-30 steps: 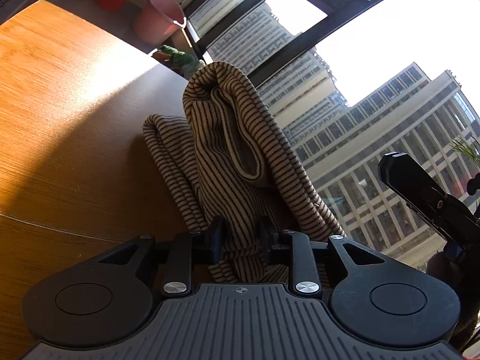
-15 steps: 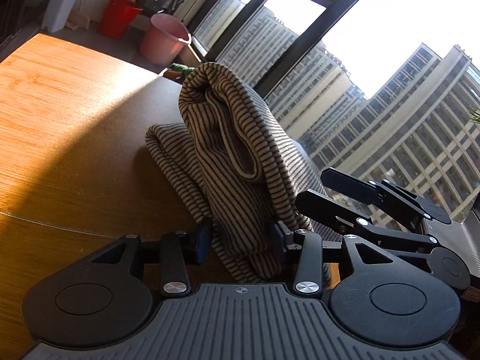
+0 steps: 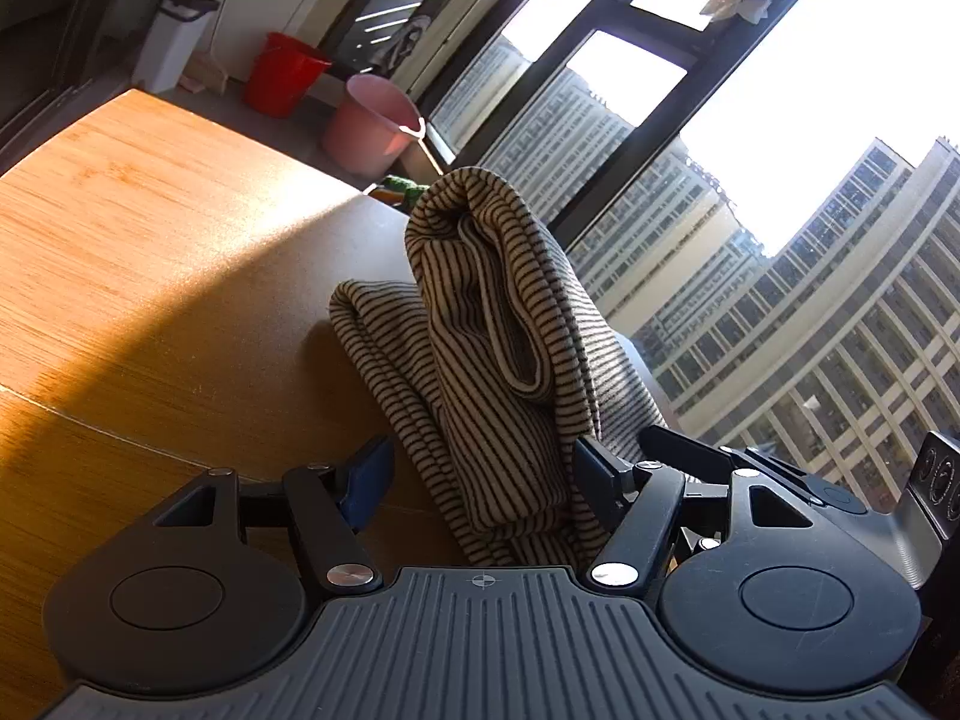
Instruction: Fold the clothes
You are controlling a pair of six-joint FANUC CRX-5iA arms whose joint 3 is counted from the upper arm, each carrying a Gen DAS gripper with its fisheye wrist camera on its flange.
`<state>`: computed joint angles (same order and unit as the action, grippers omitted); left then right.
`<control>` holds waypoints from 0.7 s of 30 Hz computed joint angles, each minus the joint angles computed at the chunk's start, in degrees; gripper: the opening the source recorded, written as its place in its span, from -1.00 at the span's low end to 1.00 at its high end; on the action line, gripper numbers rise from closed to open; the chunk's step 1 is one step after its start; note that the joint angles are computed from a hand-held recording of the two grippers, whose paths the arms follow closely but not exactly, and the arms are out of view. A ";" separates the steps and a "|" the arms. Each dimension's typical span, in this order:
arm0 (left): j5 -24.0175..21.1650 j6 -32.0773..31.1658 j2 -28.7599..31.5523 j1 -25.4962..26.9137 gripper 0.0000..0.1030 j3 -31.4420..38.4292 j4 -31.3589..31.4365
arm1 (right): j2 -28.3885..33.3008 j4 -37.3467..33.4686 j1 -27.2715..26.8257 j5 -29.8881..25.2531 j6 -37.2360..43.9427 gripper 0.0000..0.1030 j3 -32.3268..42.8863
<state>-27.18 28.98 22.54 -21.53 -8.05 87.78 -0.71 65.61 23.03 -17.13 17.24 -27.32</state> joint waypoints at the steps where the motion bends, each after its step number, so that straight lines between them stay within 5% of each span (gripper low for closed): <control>1: 0.65 -0.32 0.01 -0.20 0.62 -0.22 0.36 | 0.14 -1.69 0.64 -1.18 1.17 0.30 0.55; 12: -2.82 0.66 -0.81 0.58 0.87 -1.49 2.52 | 1.64 -6.43 4.55 -11.52 -3.20 0.63 3.79; 21: -0.94 0.36 -1.05 -0.37 0.92 -1.83 3.86 | 2.43 -3.00 4.17 -11.60 -6.85 0.71 3.45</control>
<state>-28.12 29.34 21.49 -21.90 -9.89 91.64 1.72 62.61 27.20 -28.73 10.39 -23.88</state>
